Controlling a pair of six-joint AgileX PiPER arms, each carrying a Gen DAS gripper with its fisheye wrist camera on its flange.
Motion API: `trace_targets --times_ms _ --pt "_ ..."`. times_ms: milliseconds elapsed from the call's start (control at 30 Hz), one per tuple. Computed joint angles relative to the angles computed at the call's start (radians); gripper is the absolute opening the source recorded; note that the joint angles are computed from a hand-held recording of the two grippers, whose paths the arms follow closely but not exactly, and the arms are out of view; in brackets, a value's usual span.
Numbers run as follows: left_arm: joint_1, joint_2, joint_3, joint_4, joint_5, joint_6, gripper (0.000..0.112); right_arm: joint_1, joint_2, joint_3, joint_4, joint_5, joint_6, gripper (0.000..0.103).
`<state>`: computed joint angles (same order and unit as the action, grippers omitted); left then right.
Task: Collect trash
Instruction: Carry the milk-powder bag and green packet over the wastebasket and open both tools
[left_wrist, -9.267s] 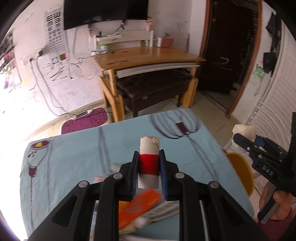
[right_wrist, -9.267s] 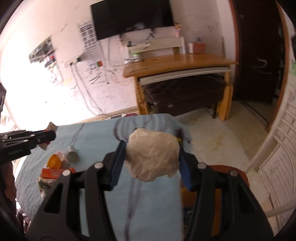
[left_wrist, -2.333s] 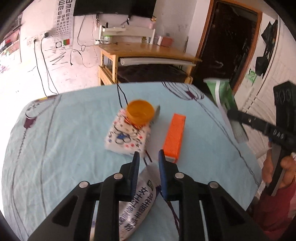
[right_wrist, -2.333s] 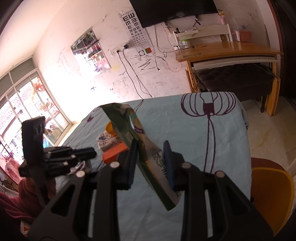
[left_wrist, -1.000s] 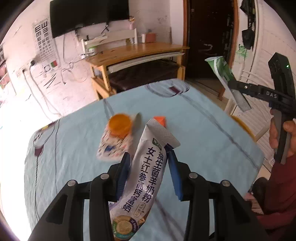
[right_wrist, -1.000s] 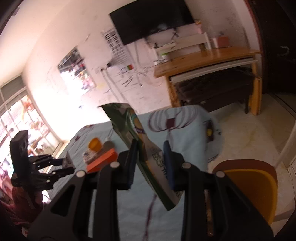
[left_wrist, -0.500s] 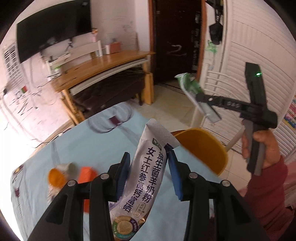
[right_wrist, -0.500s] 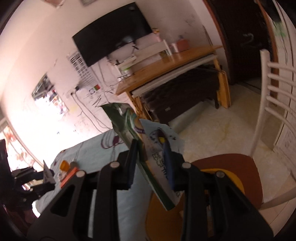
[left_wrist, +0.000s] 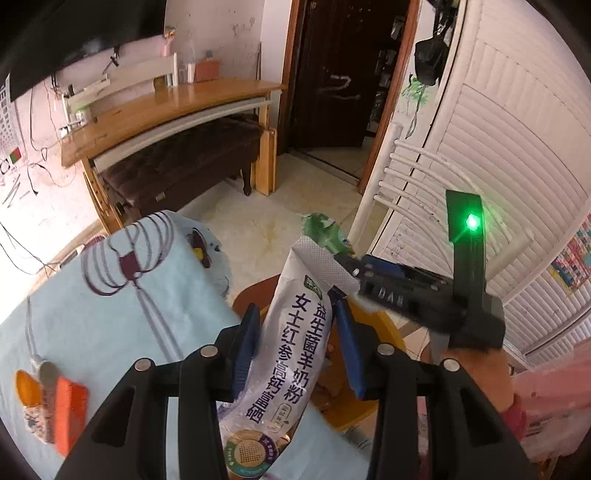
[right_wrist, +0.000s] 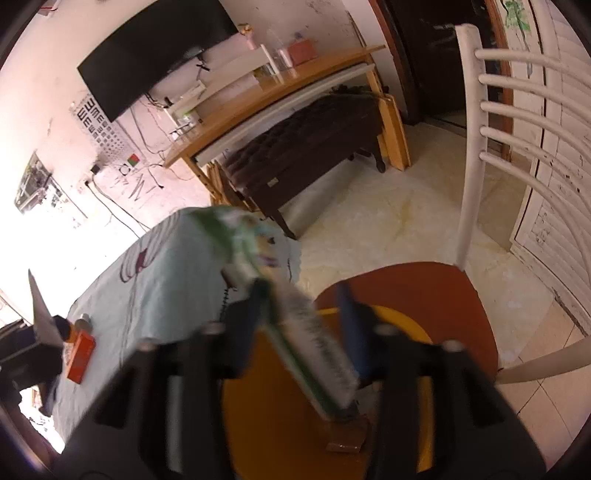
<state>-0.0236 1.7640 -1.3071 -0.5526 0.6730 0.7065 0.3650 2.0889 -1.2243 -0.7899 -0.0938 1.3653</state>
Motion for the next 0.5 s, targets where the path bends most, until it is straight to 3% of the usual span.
trace_targets --times_ms 133,233,400,500 --pt "-0.061 0.05 -0.03 0.064 -0.03 -0.095 0.038 -0.008 -0.002 0.011 0.084 -0.004 -0.074 0.063" --pt "-0.085 0.077 -0.045 0.085 -0.039 -0.136 0.038 -0.02 0.001 0.012 0.059 -0.013 -0.047 0.063" --pt "-0.092 0.127 -0.077 0.055 -0.015 -0.159 0.038 -0.043 -0.021 0.056 0.322 -0.048 -0.278 0.063" --pt "-0.083 0.164 -0.104 -0.021 0.027 -0.118 0.04 -0.067 -0.043 0.103 0.477 -0.092 -0.402 0.071"
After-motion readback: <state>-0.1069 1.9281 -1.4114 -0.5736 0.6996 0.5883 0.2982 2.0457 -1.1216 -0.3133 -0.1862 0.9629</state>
